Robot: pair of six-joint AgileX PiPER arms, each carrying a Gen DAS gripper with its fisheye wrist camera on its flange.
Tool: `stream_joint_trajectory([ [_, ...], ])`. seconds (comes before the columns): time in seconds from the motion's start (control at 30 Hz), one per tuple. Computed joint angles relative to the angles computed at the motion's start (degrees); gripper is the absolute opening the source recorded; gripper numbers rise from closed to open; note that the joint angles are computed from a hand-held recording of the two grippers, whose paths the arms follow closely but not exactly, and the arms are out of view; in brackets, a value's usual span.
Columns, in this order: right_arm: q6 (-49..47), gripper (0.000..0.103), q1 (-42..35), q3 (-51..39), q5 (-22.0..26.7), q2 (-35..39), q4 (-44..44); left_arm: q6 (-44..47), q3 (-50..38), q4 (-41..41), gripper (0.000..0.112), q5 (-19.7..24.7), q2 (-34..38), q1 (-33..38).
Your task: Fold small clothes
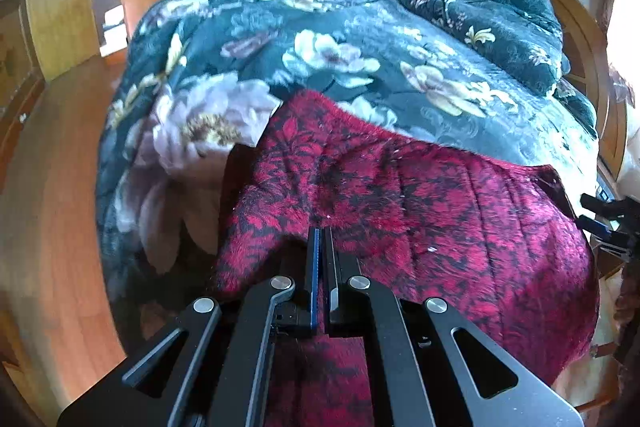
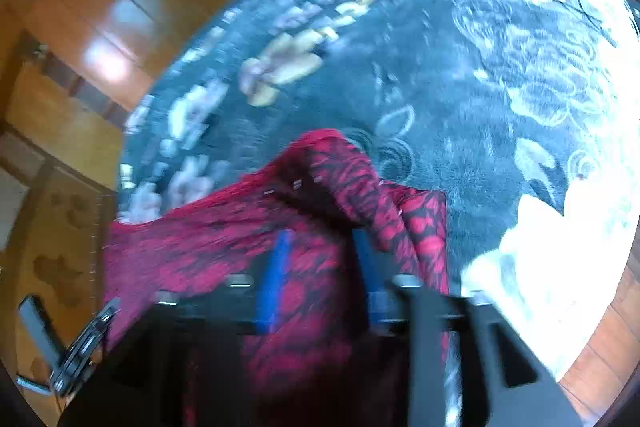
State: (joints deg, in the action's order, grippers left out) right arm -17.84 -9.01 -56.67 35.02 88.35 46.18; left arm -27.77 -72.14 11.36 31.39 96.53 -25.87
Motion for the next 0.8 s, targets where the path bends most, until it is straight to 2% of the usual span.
stream_joint_trajectory([
  [0.07,-3.33,0.08,-1.43,2.92,0.46,-4.19,2.96,-1.99,1.49,2.16,0.024,-0.68,-2.03,-1.17],
  [0.1,-2.65,0.08,-1.92,4.57,0.35,-6.63,1.65,-2.71,2.1,2.71,0.027,-1.06,-2.93,-1.55],
  [0.3,-12.04,0.085,-7.8,11.71,5.42,-10.13,8.85,-4.87,2.91,4.76,0.027,-0.3,-6.36,-4.3],
  [0.53,-25.41,0.091,-15.99,18.11,14.1,-4.78,22.59,-8.23,3.49,8.68,0.027,1.65,-8.35,-7.8],
  [0.8,-36.12,0.092,-19.73,21.96,20.29,-0.97,28.45,-9.14,3.02,9.64,0.027,3.57,-6.93,-11.84],
])
